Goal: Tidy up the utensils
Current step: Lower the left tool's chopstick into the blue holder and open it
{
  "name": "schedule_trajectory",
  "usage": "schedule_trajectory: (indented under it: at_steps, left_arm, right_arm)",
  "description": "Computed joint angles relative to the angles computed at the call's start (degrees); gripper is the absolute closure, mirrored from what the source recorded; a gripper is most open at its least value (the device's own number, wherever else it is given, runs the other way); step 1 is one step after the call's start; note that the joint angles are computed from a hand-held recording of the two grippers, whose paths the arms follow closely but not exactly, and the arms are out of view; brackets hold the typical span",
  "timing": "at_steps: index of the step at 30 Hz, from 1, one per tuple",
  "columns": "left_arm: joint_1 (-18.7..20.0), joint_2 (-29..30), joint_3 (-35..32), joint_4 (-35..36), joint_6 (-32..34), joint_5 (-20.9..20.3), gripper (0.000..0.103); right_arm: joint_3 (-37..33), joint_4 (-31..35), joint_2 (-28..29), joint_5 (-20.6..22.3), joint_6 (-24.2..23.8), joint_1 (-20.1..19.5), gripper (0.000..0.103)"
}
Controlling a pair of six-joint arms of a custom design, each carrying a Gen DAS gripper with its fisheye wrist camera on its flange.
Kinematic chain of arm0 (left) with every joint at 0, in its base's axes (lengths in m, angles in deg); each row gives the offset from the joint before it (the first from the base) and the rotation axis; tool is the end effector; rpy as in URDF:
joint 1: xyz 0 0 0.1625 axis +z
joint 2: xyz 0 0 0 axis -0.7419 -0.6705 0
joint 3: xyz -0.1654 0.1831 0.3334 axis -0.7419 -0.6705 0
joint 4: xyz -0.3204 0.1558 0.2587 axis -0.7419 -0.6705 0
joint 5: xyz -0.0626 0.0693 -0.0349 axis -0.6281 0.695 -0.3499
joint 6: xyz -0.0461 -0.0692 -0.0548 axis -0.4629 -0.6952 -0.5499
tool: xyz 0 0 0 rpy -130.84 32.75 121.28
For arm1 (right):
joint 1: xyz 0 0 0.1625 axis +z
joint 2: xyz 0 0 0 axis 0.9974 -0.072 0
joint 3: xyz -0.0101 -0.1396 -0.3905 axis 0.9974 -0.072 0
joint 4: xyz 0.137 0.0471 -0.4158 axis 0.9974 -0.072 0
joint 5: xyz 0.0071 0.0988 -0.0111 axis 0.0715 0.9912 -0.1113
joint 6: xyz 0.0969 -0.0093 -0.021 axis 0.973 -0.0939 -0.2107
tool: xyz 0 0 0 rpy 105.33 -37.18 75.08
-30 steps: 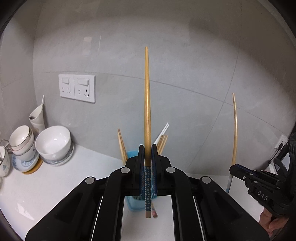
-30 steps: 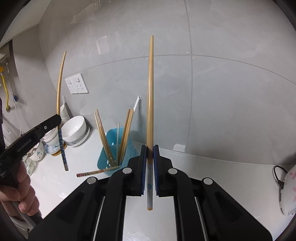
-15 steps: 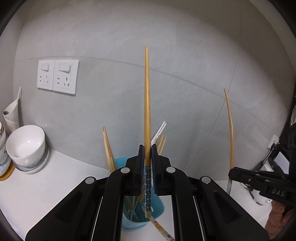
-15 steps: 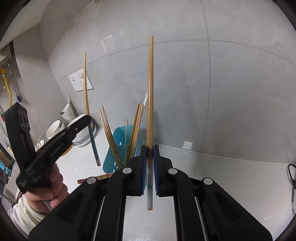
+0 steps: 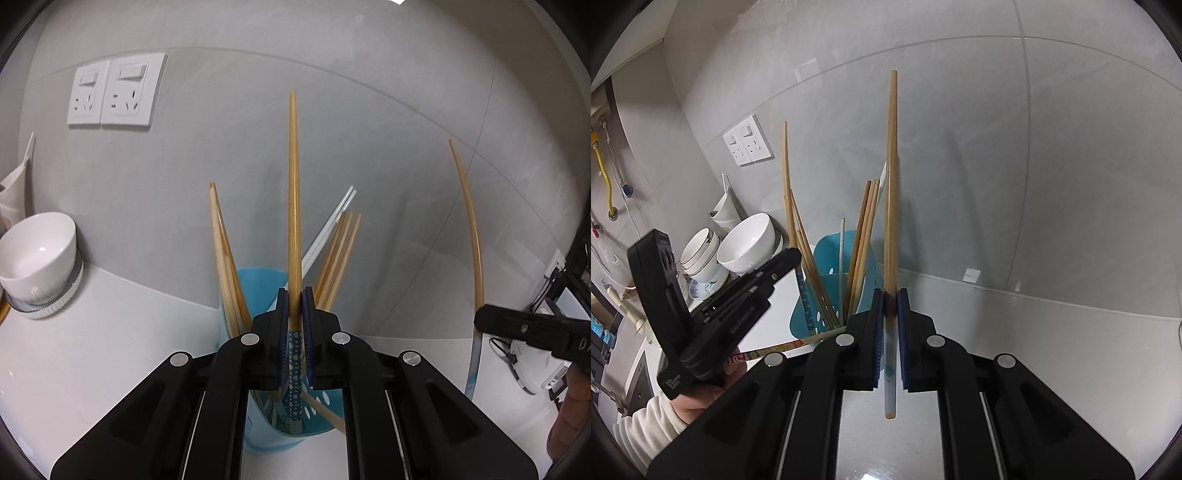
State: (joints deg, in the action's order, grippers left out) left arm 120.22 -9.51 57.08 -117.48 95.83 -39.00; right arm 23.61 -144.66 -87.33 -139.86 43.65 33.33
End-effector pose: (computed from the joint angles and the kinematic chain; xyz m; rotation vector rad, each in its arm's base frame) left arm -0.0732 -0.7534 0.4759 0.7248 2.5155 -1.1905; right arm 0.4882 -0.7251 0.0411 0.4047 -2.4646 0.9566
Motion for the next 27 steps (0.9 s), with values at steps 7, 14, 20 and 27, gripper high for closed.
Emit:
schedule_trajectory:
  at_steps: [7, 14, 20, 27]
  left_arm:
    - [-0.5, -0.7, -0.9, 3.7, -0.7, 2.7, 0.087]
    - [-2.1, -2.6, -1.5, 8.3, -2.2, 8.9, 0.045]
    - [-3.5, -4.1, -2.3, 14.2, -3.4, 15.4, 0.019]
    - [-3.9, -6.1, -1.6, 17.0, -5.0, 19.0, 0.006]
  right_arm:
    - [-0.7, -1.1, 0.6, 3.8, -2.1, -0.6, 0.096]
    - [-3.1, -2.4, 2.3, 8.8, -4.4, -1.4, 0.096]
    - [-6.4, -4.3, 4.6, 11.9, -7.0, -1.8, 0.096]
    - [-12.5, -6.2, 9.1, 14.2, -10.2, -2.3, 0.096]
